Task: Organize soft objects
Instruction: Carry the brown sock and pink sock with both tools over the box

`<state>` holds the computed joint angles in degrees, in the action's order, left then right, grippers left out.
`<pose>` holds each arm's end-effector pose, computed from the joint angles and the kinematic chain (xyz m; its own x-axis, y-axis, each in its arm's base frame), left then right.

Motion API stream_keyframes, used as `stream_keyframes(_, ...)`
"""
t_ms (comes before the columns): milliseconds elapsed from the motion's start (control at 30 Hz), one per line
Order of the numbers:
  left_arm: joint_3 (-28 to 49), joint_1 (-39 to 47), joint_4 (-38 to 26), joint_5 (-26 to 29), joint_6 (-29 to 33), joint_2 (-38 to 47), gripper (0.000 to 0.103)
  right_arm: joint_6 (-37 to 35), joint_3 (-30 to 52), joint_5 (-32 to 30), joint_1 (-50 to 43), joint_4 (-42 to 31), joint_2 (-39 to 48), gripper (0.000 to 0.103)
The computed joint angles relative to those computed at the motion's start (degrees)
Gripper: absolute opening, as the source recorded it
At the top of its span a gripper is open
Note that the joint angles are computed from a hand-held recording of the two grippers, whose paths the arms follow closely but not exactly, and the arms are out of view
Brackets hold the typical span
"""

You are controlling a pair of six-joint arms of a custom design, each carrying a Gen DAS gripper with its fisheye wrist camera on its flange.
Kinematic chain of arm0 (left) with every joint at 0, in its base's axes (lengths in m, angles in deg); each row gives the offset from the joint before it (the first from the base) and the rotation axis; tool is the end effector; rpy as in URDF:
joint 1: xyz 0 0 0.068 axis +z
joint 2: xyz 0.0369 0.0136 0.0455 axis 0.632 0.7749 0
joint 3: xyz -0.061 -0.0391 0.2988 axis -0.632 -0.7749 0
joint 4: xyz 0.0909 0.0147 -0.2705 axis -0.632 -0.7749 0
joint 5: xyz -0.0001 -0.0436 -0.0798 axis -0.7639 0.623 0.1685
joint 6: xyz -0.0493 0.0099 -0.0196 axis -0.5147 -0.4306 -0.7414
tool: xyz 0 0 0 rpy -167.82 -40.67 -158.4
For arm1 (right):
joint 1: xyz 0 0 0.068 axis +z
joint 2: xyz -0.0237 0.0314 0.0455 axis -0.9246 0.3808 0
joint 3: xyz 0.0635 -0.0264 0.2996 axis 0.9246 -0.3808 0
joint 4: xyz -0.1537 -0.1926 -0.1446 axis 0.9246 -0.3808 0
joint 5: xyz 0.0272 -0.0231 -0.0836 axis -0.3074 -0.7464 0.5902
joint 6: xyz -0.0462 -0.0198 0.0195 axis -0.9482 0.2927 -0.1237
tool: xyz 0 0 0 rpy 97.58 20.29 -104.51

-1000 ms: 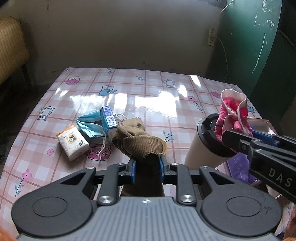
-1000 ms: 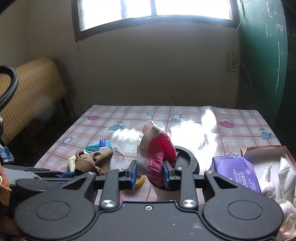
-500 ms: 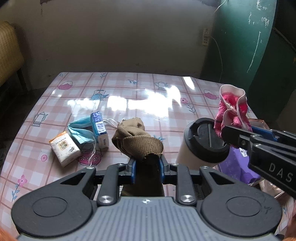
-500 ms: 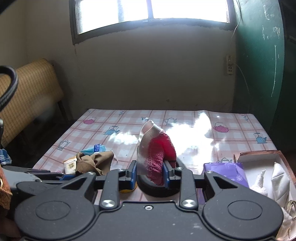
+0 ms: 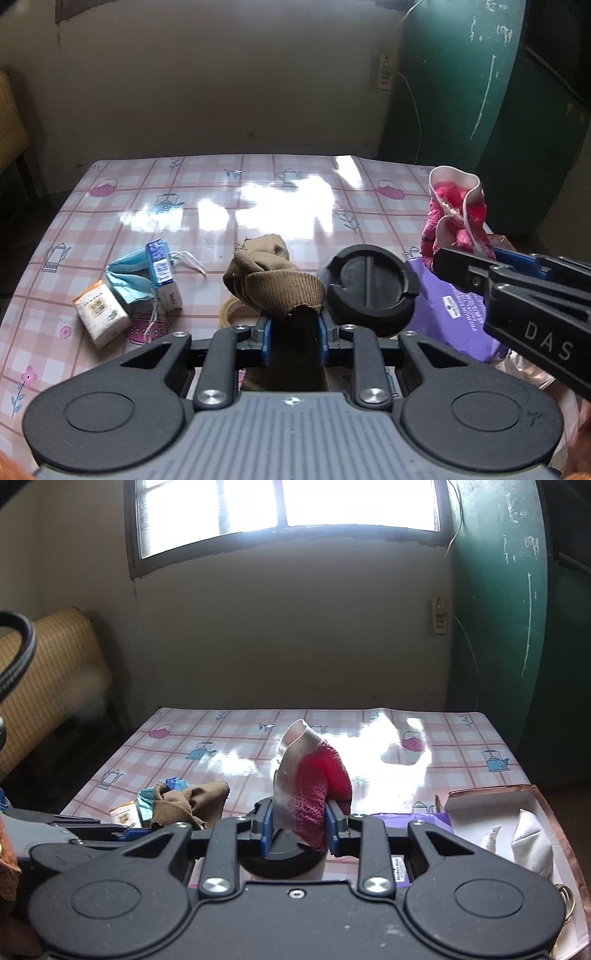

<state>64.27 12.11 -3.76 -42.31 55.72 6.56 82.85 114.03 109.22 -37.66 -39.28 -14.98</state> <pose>0.3294 -0.1677 0.2416 -0.6802 0.2315 -0.6955 0.3751 0.9251 -0.0589 0.2583 0.1295 0.2474 -0.5124 0.1497 -0.8456 0.1230 0.9873 0.1002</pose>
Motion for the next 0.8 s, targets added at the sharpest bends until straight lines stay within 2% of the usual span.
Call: stream_keyframes(800,3.47,-7.73,0.42,-1.32,-0.37,3.47,0.025,-2.49,-6.44,-2.67,-9.85,-3.17,-11.09,0.035)
